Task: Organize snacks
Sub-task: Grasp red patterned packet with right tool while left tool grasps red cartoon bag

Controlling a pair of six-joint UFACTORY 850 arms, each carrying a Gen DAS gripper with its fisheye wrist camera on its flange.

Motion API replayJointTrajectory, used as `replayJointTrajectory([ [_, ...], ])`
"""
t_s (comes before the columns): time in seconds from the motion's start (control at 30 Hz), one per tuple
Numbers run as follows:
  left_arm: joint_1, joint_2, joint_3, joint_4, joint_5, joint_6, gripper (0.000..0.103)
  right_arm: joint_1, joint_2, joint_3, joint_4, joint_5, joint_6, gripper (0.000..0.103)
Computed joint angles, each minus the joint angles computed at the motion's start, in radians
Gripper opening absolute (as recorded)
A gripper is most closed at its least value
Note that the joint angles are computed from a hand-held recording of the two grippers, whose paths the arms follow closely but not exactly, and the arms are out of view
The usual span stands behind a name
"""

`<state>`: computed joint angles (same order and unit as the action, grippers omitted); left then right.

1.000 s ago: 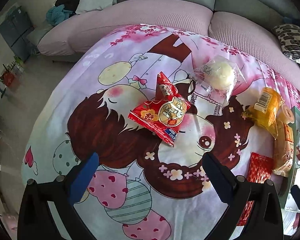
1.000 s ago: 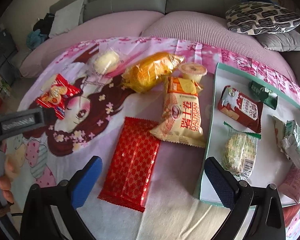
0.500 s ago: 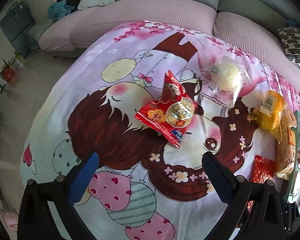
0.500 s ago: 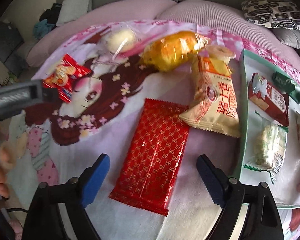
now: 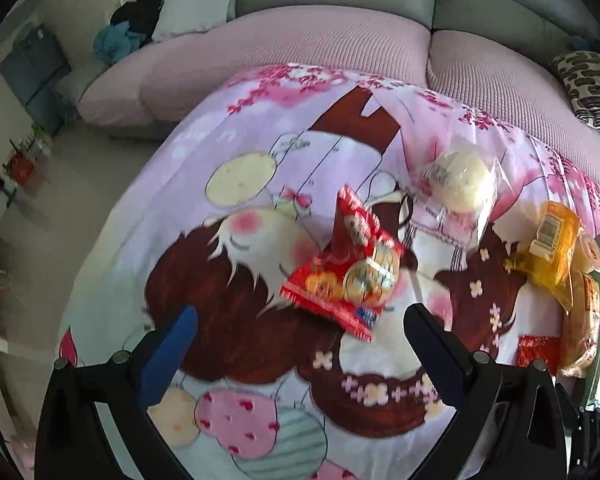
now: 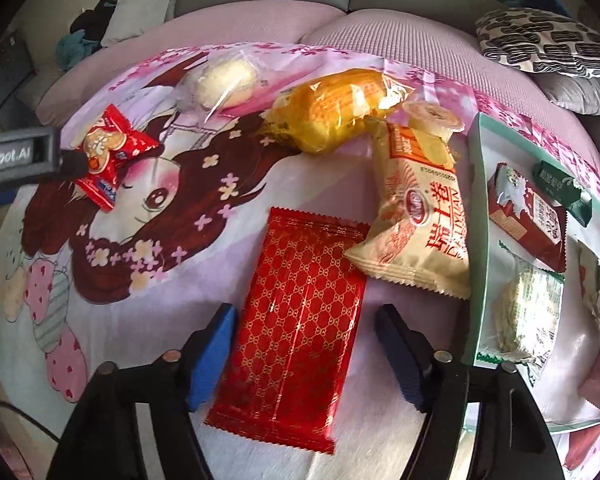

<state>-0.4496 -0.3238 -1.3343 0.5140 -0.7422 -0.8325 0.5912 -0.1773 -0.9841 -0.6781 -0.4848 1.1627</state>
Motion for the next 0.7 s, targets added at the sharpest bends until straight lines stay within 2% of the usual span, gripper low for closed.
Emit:
replayJointTrajectory([
  [0.1, -0.002, -0.03, -0.026, 0.025, 0.009, 0.003, 0.102, -0.002, 0.008, 0.003, -0.021, -0.005, 0.022, 0.057],
  [0.33, -0.012, -0.096, -0.068, 0.035, 0.006, 0.042, 0.1, -0.016, 0.006, 0.017, -0.028, 0.028, 0.035, 0.053],
  [0.37, -0.012, -0.099, -0.068, 0.029, 0.01, 0.044, 0.097, -0.016, 0.005, 0.018, -0.031, 0.028, 0.039, 0.053],
  [0.43, -0.011, -0.104, -0.07, 0.022, 0.014, 0.039, 0.076, -0.014, 0.006, 0.02, -0.037, 0.028, 0.047, 0.051],
  [0.47, -0.01, -0.107, -0.072, 0.019, 0.014, 0.034, 0.073, -0.018, 0.005, 0.018, -0.033, 0.03, 0.04, 0.05],
  [0.6, -0.016, -0.106, -0.069, 0.041, 0.008, 0.015, 0.064, -0.025, 0.017, 0.022, -0.013, 0.037, 0.023, 0.048],
  [0.7, -0.016, -0.104, -0.073, 0.02, -0.004, 0.018, 0.063, -0.034, 0.024, 0.022, 0.018, 0.048, -0.003, 0.048],
])
